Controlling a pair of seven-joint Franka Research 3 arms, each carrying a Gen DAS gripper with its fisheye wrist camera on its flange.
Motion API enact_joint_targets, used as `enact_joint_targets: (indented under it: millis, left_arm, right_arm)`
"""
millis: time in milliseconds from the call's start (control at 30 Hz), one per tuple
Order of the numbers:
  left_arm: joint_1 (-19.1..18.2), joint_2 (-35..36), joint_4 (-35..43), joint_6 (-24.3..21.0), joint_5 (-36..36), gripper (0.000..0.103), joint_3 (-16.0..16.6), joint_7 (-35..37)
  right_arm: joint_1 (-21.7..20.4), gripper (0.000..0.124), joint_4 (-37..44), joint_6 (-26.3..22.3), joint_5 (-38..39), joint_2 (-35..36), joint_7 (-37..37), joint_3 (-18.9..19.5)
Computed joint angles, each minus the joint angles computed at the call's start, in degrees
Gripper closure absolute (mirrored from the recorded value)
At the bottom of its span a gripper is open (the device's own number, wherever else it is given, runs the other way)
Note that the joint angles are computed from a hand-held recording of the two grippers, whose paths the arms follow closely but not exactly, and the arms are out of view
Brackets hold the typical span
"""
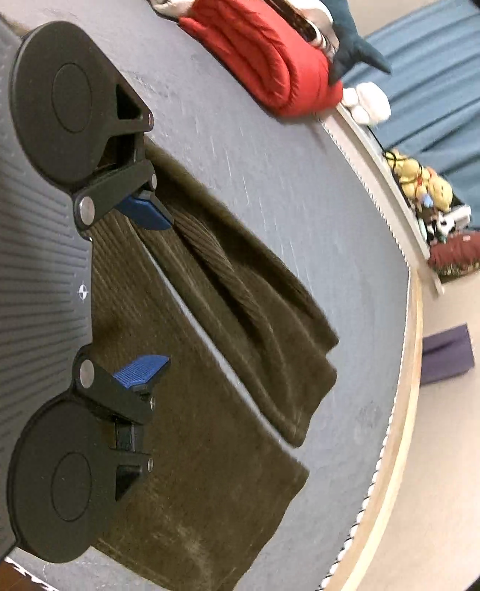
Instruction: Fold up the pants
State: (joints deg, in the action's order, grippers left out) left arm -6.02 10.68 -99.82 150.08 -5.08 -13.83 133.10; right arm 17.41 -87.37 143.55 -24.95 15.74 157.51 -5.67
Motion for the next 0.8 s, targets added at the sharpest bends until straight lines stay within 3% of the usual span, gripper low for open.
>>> enact_joint_targets:
  millis: [133,233,333,467,633,733,800]
  left_arm:
    - [1.85,1.80,3.27,3.18,-11.22,0.067,-2.35,0.30]
    - [1.50,3.86,5.90,5.39,-12.73,0.065,-3.44,0.88]
    - [-1.37,7.31,10.03,2.46,-5.74,0.065,-2.52,-2.19]
    - [-2.35,10.05,12.54,-1.53,-1.34,0.065,-3.70,-0.29]
    - [-3.82,13.44,16.68,-7.27,1.92,0.063,-2.67,-3.14]
    - [-4.87,14.00,16.75,-8.82,5.86,0.063,-1.19,-5.19]
    - [-4.99,14.72,17.44,-9.27,7.35,0.064,-0.78,-6.37]
  right_arm:
    - [-0.77,0.048,-3.26,3.45,0.45,-1.43,1.81,-0.32]
    - [-1.35,0.048,-2.90,5.67,1.40,-0.44,2.22,-0.38]
    - [-1.58,0.050,-2.63,8.58,2.96,0.76,1.67,-0.41]
    - [-0.54,0.088,-0.86,11.82,3.90,3.03,1.89,-1.51]
    - [1.15,0.086,5.87,11.29,5.13,8.53,2.24,-2.86]
    - [0.53,0.084,11.53,11.40,9.23,13.21,-1.46,-1.94]
    - [-1.02,0.075,16.44,10.43,14.20,17.03,-6.14,0.21]
